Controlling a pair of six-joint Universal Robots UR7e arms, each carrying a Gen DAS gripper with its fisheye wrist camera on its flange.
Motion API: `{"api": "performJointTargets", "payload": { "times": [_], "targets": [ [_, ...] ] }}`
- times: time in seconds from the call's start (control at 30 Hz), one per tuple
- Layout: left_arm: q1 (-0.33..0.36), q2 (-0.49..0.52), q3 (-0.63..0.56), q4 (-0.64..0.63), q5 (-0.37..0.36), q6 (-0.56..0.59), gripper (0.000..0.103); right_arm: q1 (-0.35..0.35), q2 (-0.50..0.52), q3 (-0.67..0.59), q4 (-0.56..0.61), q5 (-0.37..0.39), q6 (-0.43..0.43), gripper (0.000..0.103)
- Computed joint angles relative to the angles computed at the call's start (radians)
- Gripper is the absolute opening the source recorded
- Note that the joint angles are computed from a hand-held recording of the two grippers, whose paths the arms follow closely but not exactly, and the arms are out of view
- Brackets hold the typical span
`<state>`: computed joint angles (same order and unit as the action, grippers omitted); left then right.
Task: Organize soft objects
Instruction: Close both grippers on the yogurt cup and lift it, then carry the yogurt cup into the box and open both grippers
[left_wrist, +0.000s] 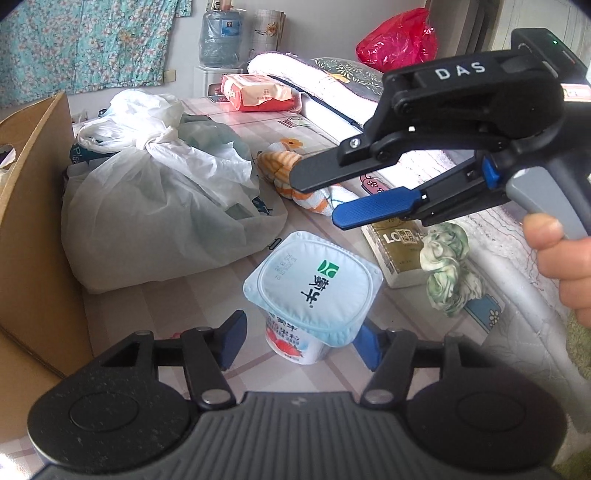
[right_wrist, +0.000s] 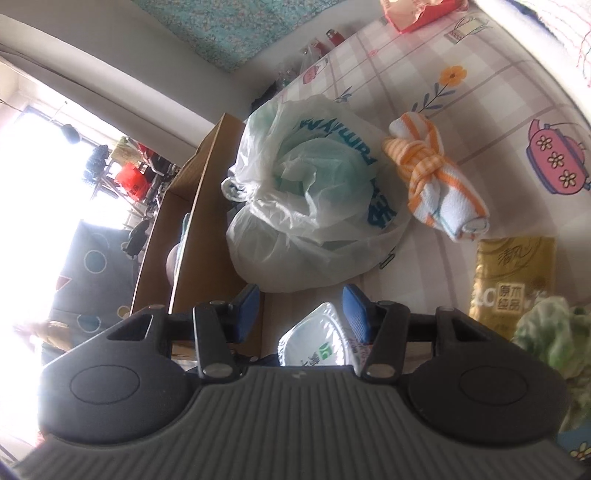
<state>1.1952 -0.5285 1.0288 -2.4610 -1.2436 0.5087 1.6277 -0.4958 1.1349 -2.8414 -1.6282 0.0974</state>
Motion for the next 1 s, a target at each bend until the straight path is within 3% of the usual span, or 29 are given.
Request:
{"api": "performJointTargets", "payload": {
  "times": [0.17,0.33,0.7,0.83,1.0],
  "targets": [
    [0.0,0.003,0.006,-0.025,-0.025,0.021,0.06,-0.005,0.018,-0.027,0.058,-0.053,0.002,0.049],
    [-0.005,0.006,0.006,-0.03,-0.015,0.036,0.057,-0.019,0.029,-0.027,0.111,-0.001,0.028,0.039],
    [-0.022,-0.04,0.027,-0.129,-0.058,0.042,0.056,0.022,0.001,-0.018,0.067,-0.006,-0.021,0.034],
    [-0.036,-0.053,0.011,-0.227,-0.039,0.059,0.054,0.053,0.016,-0.092,0.105,0.014,-0.058,0.034],
    [-0.043,-0.068,-0.033,-0.297,0.019,0.053,0.054,0.103,0.101,-0.305,0.231,0.068,-0.131,0.035]
  ]
}}
